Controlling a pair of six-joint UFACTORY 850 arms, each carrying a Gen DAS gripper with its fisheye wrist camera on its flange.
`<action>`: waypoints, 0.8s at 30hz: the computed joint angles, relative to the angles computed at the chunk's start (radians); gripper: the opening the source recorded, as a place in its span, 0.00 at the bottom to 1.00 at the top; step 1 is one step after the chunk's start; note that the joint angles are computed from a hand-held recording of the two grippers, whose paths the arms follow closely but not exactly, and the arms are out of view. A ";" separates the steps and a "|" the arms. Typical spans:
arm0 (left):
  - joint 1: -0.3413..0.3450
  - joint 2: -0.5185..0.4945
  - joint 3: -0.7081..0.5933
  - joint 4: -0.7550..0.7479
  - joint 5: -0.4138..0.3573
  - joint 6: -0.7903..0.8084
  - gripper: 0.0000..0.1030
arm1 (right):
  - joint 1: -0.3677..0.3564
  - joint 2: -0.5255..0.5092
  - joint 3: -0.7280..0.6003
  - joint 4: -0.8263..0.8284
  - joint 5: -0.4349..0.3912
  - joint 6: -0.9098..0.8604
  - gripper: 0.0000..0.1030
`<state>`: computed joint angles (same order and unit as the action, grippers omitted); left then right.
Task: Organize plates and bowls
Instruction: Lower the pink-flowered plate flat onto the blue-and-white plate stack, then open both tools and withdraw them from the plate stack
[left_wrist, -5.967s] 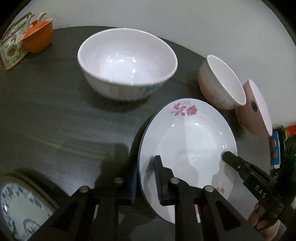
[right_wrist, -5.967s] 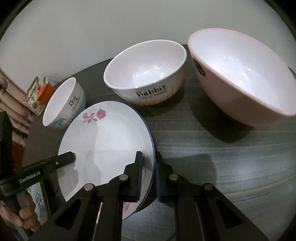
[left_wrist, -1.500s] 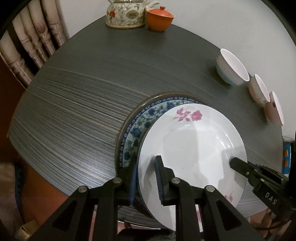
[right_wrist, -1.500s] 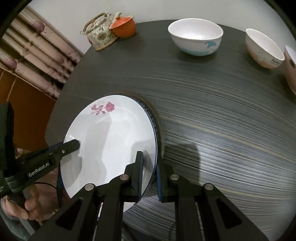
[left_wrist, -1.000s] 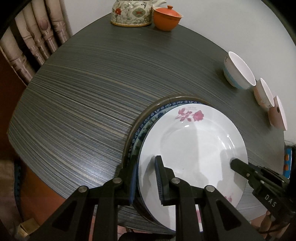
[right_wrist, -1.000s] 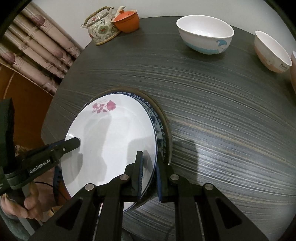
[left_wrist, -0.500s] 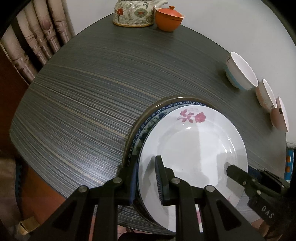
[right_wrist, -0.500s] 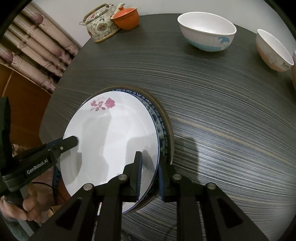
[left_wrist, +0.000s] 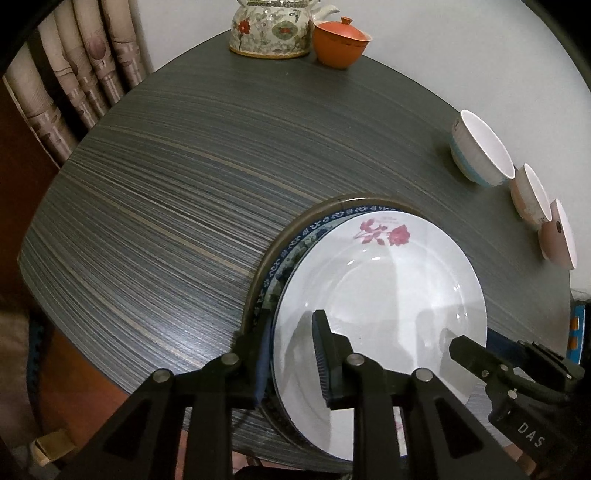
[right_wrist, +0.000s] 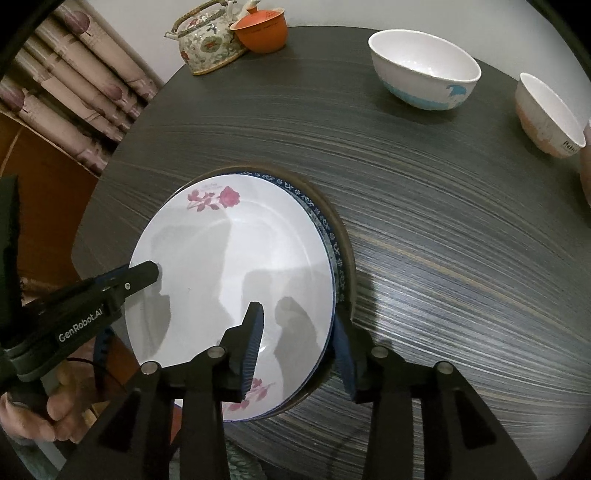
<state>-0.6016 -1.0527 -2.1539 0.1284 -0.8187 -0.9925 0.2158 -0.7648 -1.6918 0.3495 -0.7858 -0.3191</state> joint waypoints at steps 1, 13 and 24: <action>-0.001 -0.001 -0.002 0.008 -0.003 -0.002 0.22 | 0.001 0.000 0.001 -0.002 0.001 0.001 0.36; -0.005 -0.006 -0.014 0.030 -0.015 -0.021 0.25 | 0.011 0.004 0.007 -0.029 0.020 0.013 0.38; -0.013 0.022 0.016 0.068 0.005 -0.064 0.32 | 0.006 0.018 0.028 0.004 0.033 -0.026 0.45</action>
<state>-0.6141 -1.0306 -2.1374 0.1964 -0.8135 -1.0562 0.2217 -0.7471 -1.6636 0.3531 -0.7529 -0.3452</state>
